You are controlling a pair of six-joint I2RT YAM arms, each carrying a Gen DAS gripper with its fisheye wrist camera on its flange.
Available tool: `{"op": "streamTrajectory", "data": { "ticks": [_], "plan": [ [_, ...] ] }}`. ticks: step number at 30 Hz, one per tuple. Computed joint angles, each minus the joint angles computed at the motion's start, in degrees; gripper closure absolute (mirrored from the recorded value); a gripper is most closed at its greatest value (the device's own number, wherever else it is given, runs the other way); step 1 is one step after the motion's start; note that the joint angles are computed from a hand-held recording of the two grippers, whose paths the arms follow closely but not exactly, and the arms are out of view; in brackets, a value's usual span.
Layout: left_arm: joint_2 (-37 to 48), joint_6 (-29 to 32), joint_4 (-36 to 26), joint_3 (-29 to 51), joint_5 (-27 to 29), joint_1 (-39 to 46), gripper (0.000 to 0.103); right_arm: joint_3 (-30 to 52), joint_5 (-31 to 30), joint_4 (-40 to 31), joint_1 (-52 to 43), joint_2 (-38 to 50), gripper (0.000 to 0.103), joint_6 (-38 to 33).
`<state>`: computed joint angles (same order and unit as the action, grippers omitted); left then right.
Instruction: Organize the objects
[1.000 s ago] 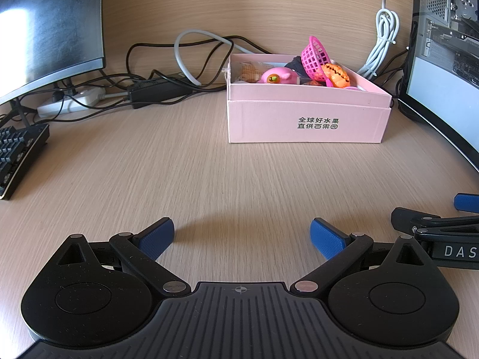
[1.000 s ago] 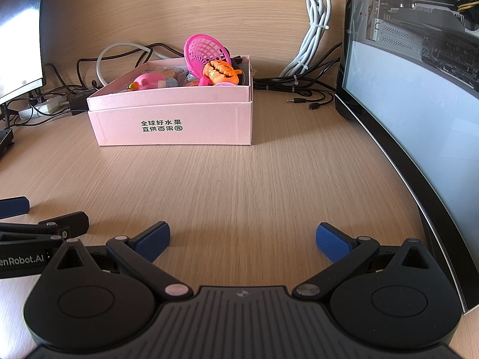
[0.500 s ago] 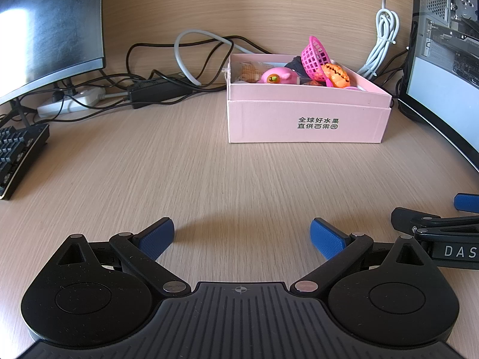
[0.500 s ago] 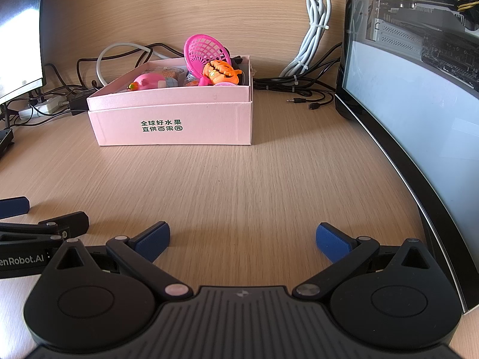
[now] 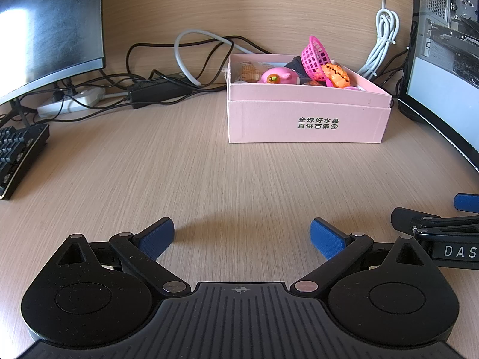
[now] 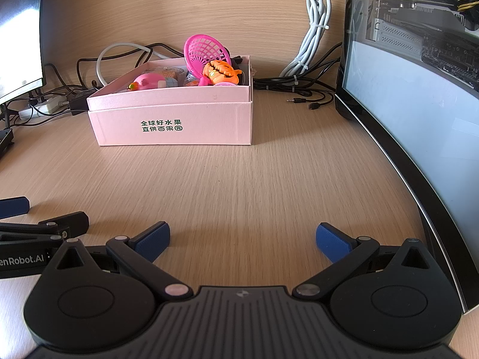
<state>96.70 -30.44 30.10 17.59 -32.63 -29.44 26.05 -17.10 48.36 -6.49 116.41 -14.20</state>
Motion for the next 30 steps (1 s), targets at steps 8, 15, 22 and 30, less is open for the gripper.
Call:
{"op": "streamTrajectory", "data": {
  "ticks": [8,15,22,30],
  "plan": [
    [0.0,0.1,0.2,-0.1,0.3,0.2,0.001,0.0,0.0,0.0,0.0,0.0,0.000,0.0],
    [0.2,0.1,0.1,0.2,0.2,0.2,0.001,0.0,0.0,0.1,0.0,0.1,0.000,0.0],
    [0.3,0.4,0.5,0.1,0.5,0.3,0.001,0.0,0.0,0.2,0.0,0.1,0.000,0.0],
    [0.2,0.2,0.2,0.2,0.4,0.0,0.001,0.0,0.0,0.2,0.0,0.1,0.000,0.0]
  ]
}}
